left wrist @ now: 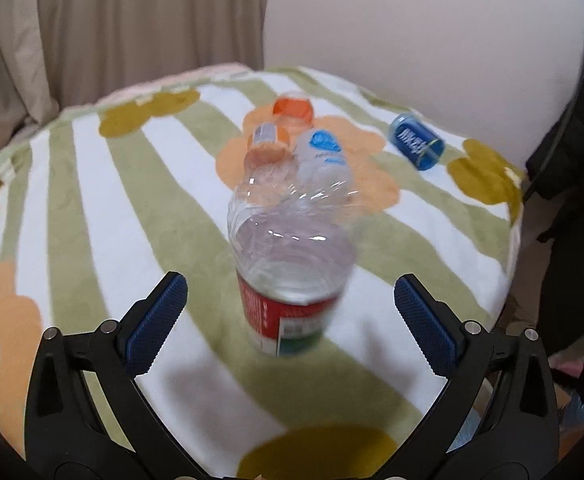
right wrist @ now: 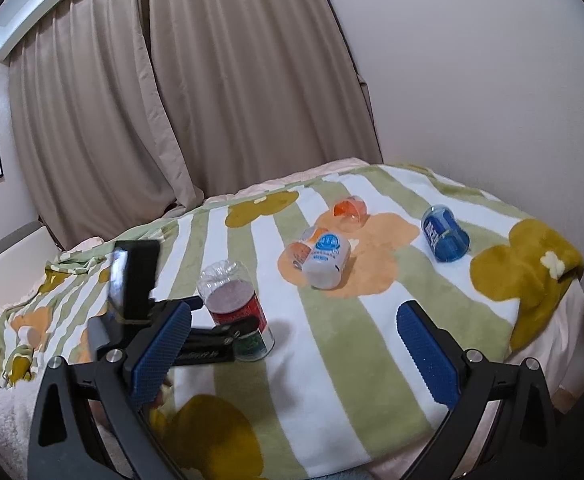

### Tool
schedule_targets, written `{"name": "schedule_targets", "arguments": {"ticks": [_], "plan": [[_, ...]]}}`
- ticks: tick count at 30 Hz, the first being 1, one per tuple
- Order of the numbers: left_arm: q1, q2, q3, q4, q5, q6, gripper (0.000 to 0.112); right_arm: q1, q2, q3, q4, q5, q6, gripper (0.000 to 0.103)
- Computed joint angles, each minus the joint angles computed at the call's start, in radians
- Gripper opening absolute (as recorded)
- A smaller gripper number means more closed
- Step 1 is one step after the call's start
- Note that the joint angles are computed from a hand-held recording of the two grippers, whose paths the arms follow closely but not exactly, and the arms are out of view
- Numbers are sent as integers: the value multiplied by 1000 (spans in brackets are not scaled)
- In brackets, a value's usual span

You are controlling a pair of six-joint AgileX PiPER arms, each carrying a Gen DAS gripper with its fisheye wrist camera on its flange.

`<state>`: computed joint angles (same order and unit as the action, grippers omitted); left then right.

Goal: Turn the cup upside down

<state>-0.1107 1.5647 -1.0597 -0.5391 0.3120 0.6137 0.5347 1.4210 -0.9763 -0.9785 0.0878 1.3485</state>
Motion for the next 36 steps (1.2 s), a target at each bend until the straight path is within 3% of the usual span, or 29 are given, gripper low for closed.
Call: {"name": "schedule_targets", "arguments": {"ticks": [4,8,10,12,18,22,26,36], "plan": [[51,-172,45,-138,53,127,103,56,-21,-67,-3,121,-44,103],[120,-320,0,-149,119,118,103,161,-25,-171,-105,344,-19,103],[141,-356,-37,-111,141,77,103,226,-16,-241,-152,499,-14,103],[163,-391,-68,-105,165,64,103,266,-8,-293,-171,602,-13,103],[231,-475,-44,-251,193,171,103,330,11,-354,-236,806,49,103],[277,-492,-28,-331,252,220,103,347,9,-341,-251,863,99,103],[259,-503,-22,-300,240,206,103,372,5,-342,-260,921,121,103],[237,-505,-24,-278,229,184,103,383,-7,-343,-254,948,113,103]]}}
